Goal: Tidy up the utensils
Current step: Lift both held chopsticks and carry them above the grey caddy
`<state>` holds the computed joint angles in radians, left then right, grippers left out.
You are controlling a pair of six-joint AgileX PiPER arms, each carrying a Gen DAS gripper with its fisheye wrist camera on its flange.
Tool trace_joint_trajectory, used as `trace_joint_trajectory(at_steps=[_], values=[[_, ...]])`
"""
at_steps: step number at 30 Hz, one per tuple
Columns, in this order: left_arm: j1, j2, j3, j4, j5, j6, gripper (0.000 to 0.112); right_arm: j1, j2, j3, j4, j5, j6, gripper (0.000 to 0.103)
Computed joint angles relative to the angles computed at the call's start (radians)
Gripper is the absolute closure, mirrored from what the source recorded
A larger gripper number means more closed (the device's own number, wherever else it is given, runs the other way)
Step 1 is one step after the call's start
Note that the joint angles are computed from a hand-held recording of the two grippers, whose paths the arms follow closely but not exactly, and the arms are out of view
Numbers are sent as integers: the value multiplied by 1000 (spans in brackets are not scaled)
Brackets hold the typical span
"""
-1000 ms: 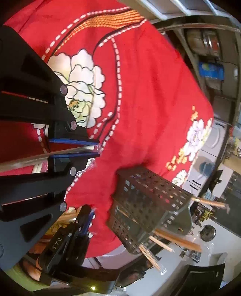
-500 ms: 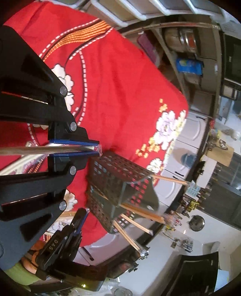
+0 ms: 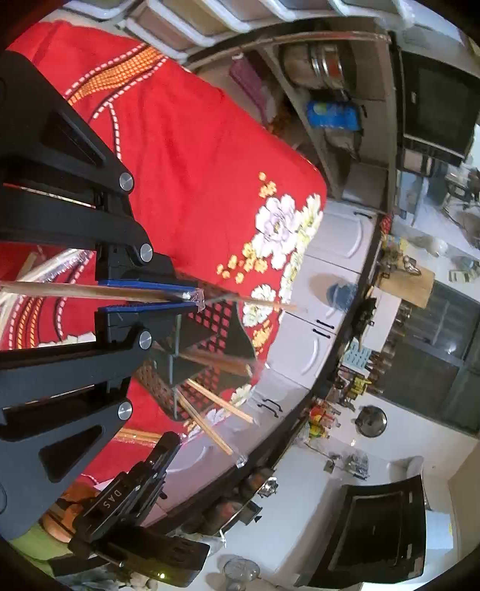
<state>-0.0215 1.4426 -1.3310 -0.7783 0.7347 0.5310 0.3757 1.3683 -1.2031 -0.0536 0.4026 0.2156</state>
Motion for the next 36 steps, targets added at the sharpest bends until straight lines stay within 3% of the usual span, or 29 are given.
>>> trace_joint_trajectory(at_steps=[18, 36], values=[[-77, 33, -193, 33, -9, -62, 111, -49, -69, -24, 0, -47, 9, 98], [-106, 140, -427, 108, 0, -141, 111, -54, 11, -230, 3, -1, -32, 98]])
